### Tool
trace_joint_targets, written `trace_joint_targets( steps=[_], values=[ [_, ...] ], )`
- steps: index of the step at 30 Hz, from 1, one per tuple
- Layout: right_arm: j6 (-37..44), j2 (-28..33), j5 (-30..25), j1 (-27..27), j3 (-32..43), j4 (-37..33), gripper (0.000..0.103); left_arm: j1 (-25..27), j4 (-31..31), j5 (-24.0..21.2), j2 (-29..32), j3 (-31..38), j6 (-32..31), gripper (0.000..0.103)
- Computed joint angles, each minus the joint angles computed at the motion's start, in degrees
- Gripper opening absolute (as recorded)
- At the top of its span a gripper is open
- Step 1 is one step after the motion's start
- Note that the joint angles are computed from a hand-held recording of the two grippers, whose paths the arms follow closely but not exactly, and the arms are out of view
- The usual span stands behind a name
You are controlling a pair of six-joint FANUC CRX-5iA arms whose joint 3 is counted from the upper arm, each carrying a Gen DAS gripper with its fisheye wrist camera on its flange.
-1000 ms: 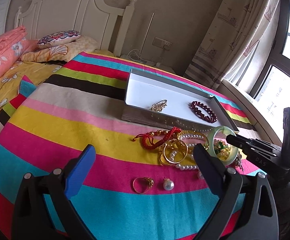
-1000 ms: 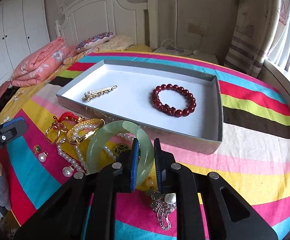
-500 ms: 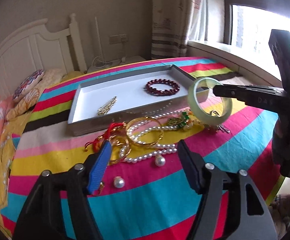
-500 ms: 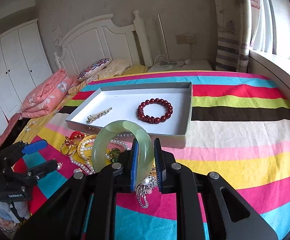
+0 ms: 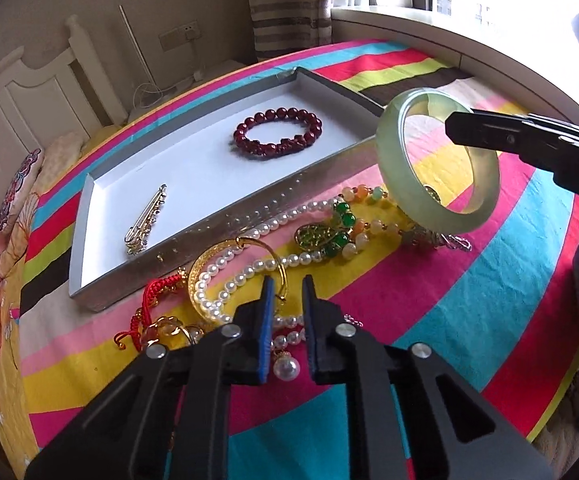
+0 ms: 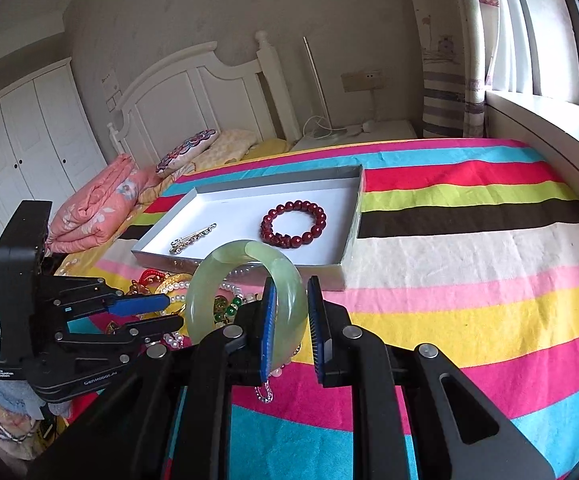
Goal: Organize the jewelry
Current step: 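Grasp the jade bangle with the right tool while the left tool grasps a gold bangle, then lower both bangles into the white tray and open both tools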
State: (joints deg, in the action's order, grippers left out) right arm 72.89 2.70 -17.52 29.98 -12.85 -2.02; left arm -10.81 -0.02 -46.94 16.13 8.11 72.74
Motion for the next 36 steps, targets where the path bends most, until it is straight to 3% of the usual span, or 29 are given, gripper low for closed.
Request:
trace_joint_targets(
  steps=[7,14,19,25,36],
  values=[
    [3.5,-0.3,-0.3,-0.6,0.6,-3.9,0.016,-0.2,-1.2,-0.1,0.1,0.5,0.5,0.007],
    [4.0,-1.0,0.1,-0.8,0.2,-4.7,0.016,4.2,14.9,4.3,-3.4,-5.4,-6.2,0.006],
    [5.6,-0.7,-0.9,-0.5,1.7,-5.5,0.016,5.6,18.6,5.2,-4.6,-5.3,-6.5,0.006],
    [5.1,2.7,-2.9,0.0,6.3,-2.9,0.016,5.9,16.1,1.9,-0.9,2.2,-2.0,0.006],
    [0.7,11.9,-8.8,-2.7,18.6,-0.6,0.016,5.3,11.2,-8.8,13.4,22.6,11.8,0.006]
  ],
)
